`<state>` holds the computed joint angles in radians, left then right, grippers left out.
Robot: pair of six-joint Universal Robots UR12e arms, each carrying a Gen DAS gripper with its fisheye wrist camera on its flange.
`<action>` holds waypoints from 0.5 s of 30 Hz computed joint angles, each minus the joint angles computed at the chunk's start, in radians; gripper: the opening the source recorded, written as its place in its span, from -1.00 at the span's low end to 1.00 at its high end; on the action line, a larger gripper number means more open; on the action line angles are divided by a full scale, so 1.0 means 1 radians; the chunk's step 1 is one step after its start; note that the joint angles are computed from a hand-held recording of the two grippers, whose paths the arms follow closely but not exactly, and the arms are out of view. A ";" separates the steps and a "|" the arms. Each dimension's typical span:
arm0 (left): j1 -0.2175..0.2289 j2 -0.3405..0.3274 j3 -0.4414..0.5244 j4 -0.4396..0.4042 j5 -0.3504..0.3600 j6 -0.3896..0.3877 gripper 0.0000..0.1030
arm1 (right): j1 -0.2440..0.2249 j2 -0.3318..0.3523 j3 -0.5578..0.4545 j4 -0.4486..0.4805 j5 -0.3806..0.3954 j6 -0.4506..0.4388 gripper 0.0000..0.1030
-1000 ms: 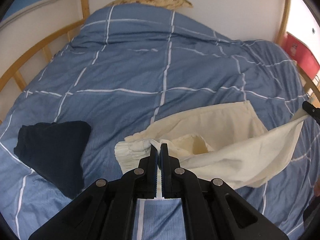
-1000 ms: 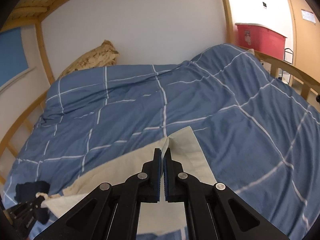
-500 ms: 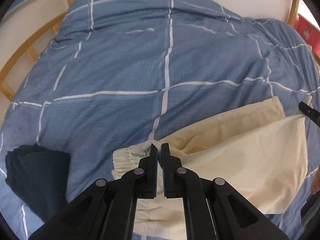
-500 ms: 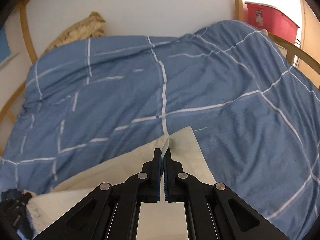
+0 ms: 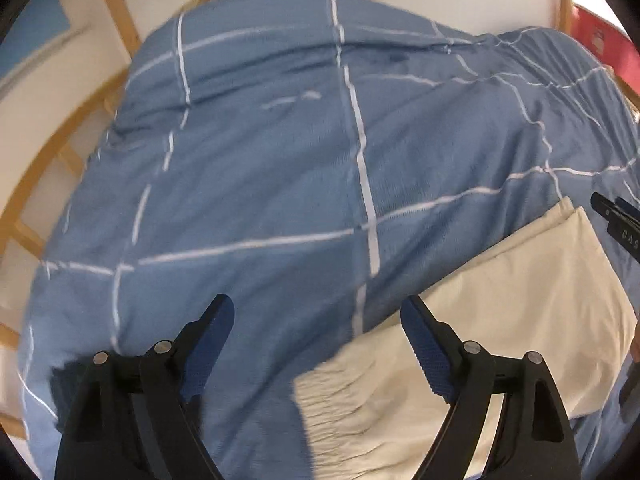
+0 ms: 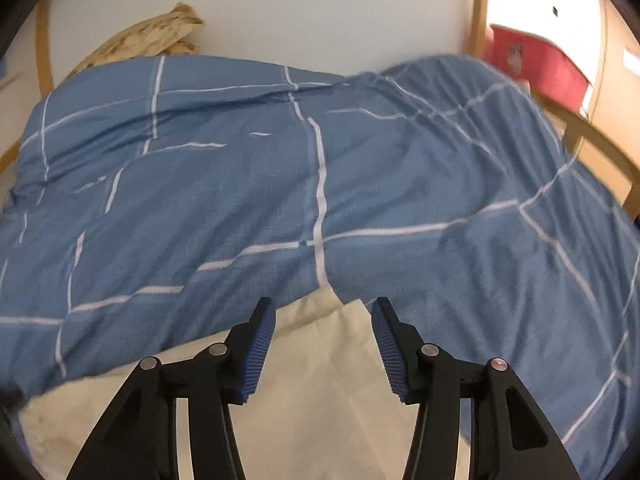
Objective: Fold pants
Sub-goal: 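Open both grippers and release the folded shorts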
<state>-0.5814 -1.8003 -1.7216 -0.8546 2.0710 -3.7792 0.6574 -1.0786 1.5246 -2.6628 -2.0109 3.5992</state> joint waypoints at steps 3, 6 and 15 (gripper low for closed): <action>-0.004 0.032 -0.037 0.030 0.012 0.019 0.65 | 0.019 -0.021 0.014 -0.023 0.018 -0.066 -0.01; -0.011 0.069 -0.106 0.115 -0.001 0.039 0.61 | 0.049 -0.046 0.047 -0.092 0.022 -0.126 0.07; 0.007 0.079 -0.228 0.313 -0.093 0.007 0.06 | 0.138 -0.064 0.131 -0.299 0.014 -0.244 0.26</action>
